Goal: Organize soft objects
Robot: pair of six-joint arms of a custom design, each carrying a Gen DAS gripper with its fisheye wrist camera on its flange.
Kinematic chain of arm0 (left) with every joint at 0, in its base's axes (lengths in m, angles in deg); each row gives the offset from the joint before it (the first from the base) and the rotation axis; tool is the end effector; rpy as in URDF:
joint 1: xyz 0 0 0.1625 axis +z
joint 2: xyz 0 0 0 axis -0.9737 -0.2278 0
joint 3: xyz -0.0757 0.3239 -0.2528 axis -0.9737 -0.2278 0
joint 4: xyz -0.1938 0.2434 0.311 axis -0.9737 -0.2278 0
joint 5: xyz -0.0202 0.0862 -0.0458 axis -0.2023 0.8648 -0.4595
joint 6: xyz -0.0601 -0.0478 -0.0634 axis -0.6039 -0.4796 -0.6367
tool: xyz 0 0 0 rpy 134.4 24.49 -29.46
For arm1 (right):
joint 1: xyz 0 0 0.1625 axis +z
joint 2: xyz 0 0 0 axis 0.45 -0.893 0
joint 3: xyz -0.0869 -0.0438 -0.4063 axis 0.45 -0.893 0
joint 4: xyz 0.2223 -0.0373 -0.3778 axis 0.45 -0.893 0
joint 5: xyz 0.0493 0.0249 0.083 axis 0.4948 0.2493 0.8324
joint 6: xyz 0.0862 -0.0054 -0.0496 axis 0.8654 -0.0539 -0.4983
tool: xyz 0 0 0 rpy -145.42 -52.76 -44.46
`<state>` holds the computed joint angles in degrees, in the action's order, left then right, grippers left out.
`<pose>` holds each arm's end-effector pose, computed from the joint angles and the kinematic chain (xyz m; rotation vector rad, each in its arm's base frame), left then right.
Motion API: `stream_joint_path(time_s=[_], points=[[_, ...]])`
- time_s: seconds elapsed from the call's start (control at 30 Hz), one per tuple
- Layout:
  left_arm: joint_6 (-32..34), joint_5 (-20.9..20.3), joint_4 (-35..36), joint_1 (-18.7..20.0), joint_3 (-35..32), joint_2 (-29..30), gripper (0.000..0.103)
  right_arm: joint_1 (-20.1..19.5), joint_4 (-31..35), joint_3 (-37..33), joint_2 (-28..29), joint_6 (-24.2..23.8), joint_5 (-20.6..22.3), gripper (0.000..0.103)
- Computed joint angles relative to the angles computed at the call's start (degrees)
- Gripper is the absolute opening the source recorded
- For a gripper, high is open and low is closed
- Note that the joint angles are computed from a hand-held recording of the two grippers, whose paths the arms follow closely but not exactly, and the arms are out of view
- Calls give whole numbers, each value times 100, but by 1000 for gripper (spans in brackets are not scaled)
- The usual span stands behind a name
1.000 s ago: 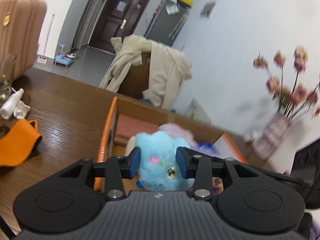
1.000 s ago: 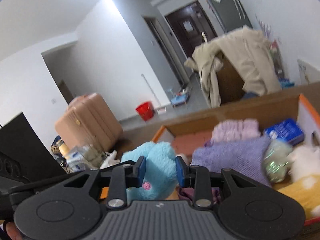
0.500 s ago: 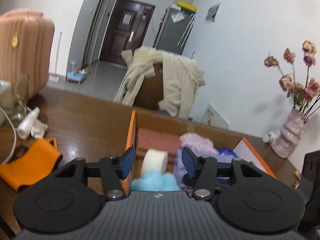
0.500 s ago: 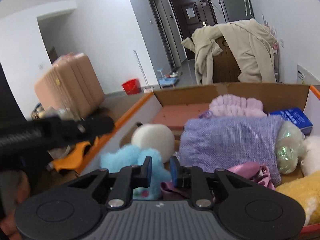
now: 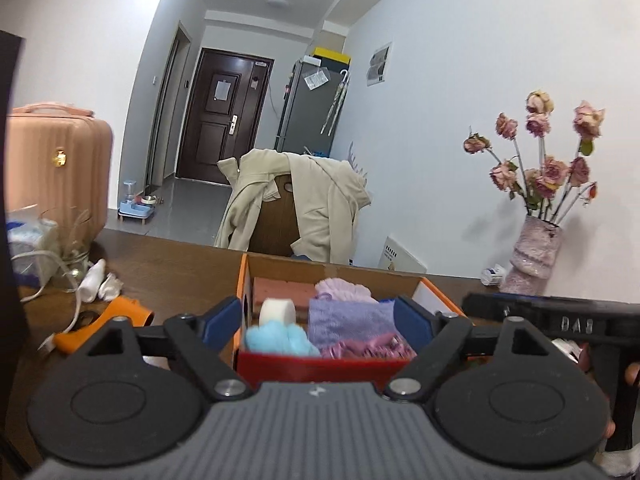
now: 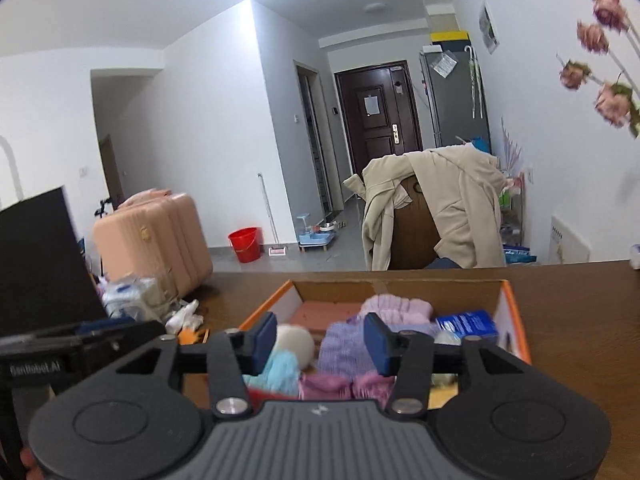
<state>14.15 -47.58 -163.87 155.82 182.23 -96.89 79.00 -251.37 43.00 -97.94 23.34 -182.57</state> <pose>-0.0056 -0.6955 0.2834 1.1006 2.4902 -1.2919 0.2752 -0.6603 0.0129 0.4302 -2.1469 1.4467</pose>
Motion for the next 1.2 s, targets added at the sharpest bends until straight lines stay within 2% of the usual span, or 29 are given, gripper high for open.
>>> stream_joint_path(time_s=[0.1,0.2,0.27,0.43,0.6,0.87,1.07,1.13,1.2], points=[[190,6,-463,52,638,-394,95,176,-453,492,-29,-318,-245,58],[230,16,-685,127,1159,-769,97,311,-967,963,32,-488,-479,70],[208,-26,-664,188,1405,-1002,97,397,-1193,1116,137,-492,-760,70],[374,-85,-723,339,2043,-1523,99,623,-1938,1491,382,-215,-1261,70],[450,3,-600,521,2486,-1876,99,837,-2371,1811,688,27,-1530,71],[456,57,-610,614,2534,-1907,99,991,-2315,1908,932,162,-1628,72],[400,233,-344,583,2261,-1616,99,872,-1931,1797,892,242,-1471,69],[488,251,-123,560,2138,-1508,99,810,-1752,1698,877,249,-1431,63],[518,275,-60,526,2041,-1363,99,723,-1595,1636,826,267,-1327,62]])
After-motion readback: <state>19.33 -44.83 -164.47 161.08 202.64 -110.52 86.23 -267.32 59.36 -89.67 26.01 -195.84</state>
